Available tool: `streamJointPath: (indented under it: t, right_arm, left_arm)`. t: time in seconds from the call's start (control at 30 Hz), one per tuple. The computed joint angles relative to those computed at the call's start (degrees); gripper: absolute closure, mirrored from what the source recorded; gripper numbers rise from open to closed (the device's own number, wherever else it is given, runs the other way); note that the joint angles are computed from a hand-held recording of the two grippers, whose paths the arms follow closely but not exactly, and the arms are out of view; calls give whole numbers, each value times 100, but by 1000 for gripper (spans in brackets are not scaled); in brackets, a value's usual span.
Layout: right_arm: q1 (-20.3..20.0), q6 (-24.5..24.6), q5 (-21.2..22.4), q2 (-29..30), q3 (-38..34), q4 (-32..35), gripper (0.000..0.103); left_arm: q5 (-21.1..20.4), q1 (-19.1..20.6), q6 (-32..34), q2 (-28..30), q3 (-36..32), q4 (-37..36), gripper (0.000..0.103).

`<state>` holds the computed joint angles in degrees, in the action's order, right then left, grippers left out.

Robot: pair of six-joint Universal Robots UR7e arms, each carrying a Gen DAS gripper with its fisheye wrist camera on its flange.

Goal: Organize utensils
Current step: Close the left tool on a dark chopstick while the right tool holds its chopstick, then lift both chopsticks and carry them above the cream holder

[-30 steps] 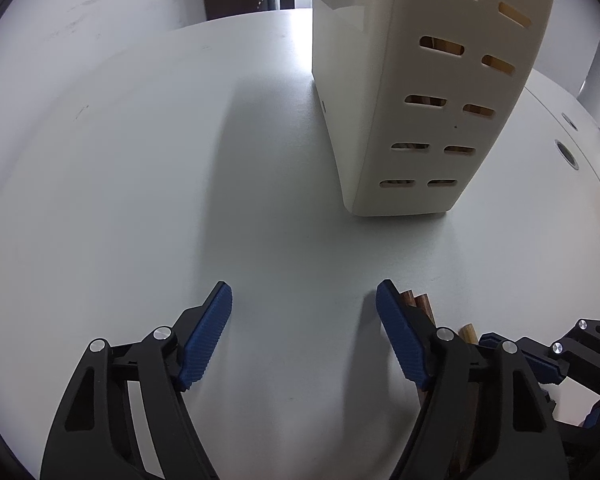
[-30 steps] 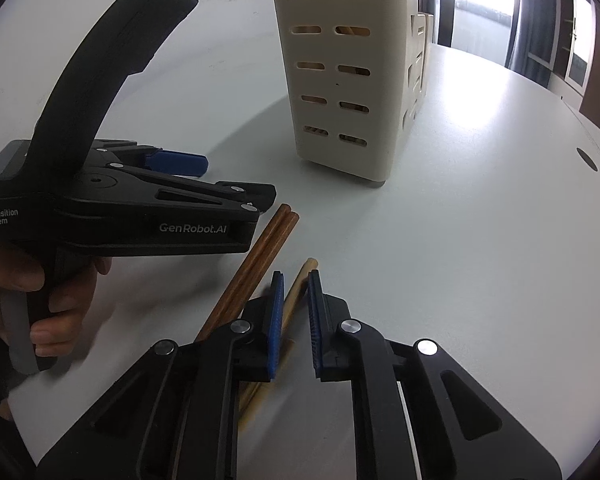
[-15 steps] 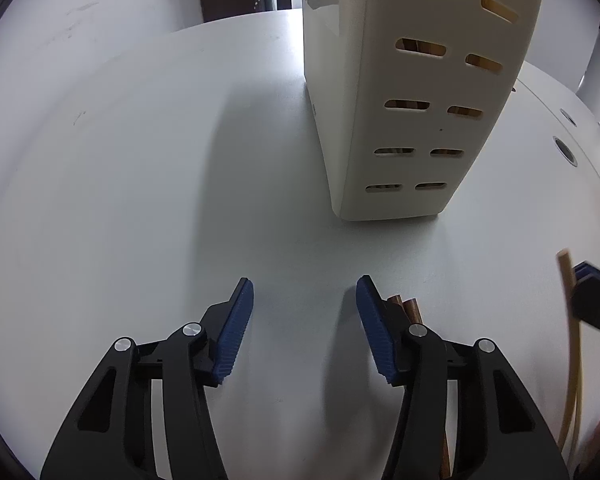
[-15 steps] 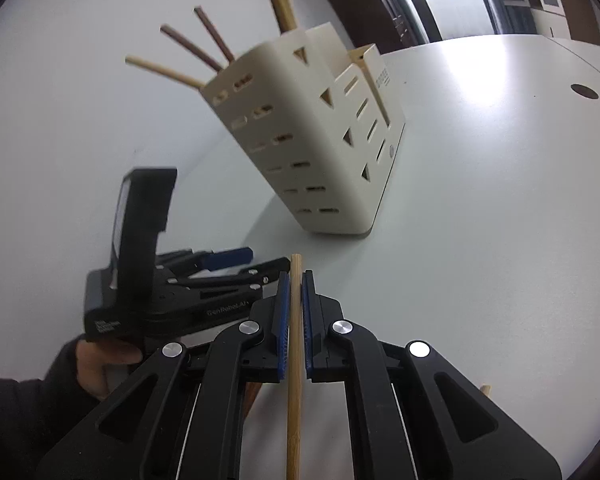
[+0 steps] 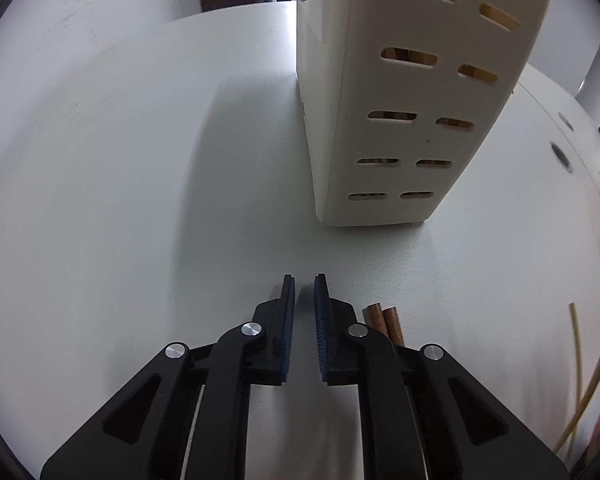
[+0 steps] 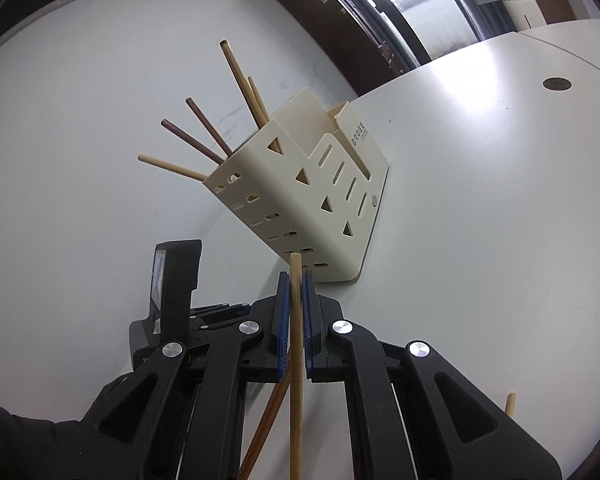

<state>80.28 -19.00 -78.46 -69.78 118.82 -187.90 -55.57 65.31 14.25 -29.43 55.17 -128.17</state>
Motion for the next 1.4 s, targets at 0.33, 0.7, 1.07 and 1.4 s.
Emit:
streamJointPath:
  t: [0.33,0.7,1.07,1.4]
  right_arm:
    - [-1,-12,-7,-76,74,-78,96]
    - [-25,-26,52,-120,112,-125,96]
    - [-202,-116,784,-280,376,-735,96]
    - [-226,-80,829,-261,344,-684,96]
  left_arm:
    - [-224,-10,-395,314,-692,795,66]
    - [673,-216,-217,397,-285,233,70]
    - [-41,-186,-511,-228,479,182,103]
    - [-309,-102,-775,-11,72,833,97]
